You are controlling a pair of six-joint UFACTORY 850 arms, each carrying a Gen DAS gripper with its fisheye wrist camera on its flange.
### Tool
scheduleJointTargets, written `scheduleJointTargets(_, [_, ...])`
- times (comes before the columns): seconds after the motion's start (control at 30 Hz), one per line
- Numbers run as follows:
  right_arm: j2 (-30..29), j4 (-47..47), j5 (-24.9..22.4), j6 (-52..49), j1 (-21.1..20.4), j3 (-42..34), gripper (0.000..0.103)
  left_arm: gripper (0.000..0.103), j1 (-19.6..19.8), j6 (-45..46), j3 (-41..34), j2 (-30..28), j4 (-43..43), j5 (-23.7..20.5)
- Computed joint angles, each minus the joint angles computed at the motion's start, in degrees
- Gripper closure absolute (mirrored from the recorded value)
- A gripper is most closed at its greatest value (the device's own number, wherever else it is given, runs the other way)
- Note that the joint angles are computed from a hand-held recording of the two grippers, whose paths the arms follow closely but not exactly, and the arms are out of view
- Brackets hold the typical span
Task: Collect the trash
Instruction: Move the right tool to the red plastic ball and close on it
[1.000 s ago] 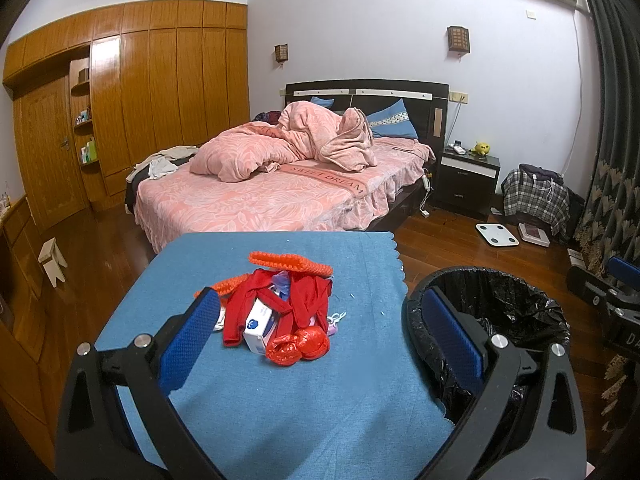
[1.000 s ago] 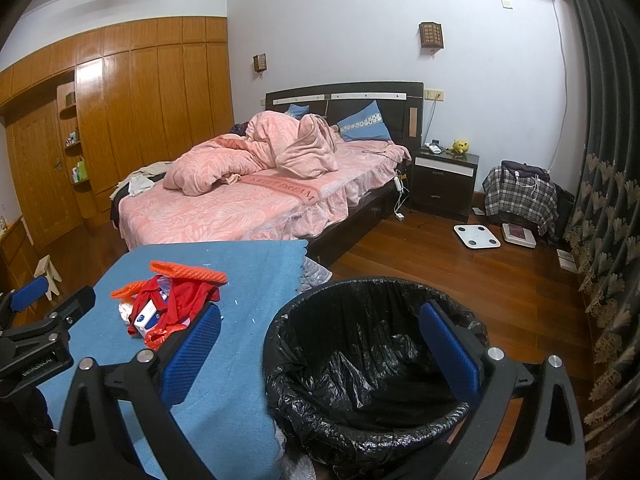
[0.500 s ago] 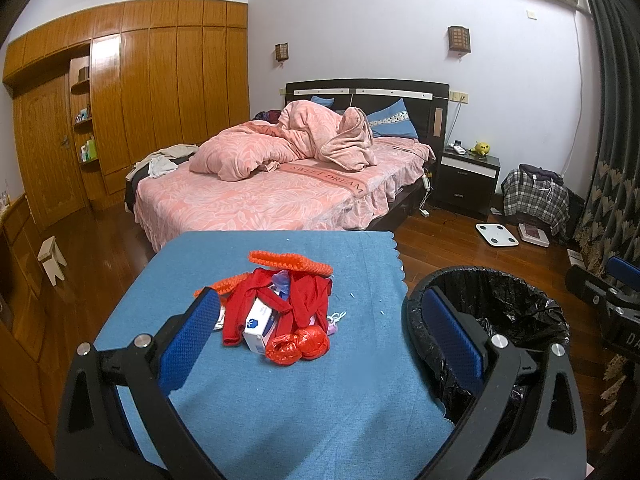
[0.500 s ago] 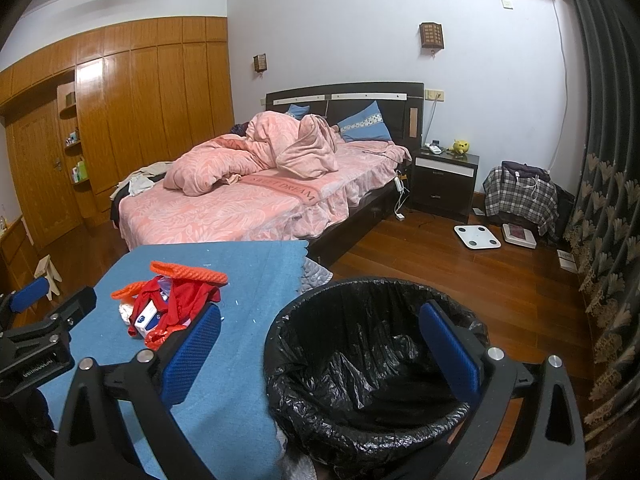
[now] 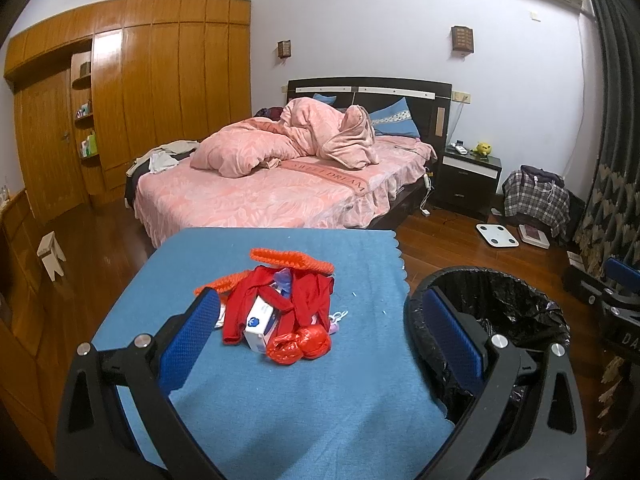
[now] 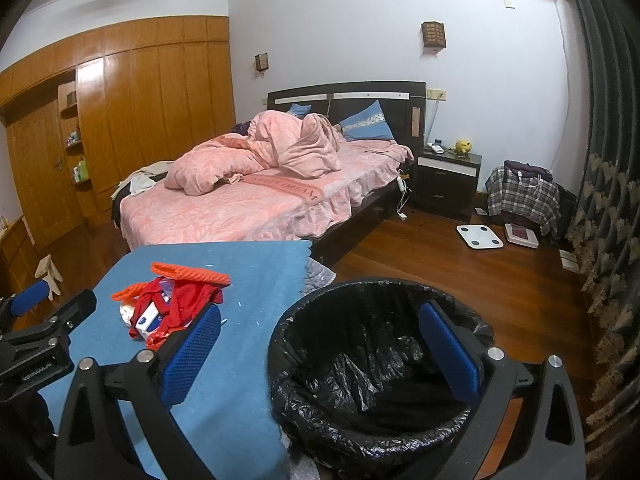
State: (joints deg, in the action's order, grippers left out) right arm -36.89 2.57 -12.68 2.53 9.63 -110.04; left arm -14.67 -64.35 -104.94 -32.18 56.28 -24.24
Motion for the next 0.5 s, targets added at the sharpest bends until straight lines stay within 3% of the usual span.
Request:
scheduleJointTargets(0.33, [-3.78, 4.14, -0.78, -3.99, 1.18, -5.04, 0.006, 0.005, 1.56, -1.37, -0.31, -1.16, 0.38, -0.27])
scheduleJointTargets(0.5, [-8.65, 8.64, -2.85, -8.84, 2.48, -11.09, 0.006, 0.005, 3.74, -4.98, 0.52, -1.59, 4.22, -0.9])
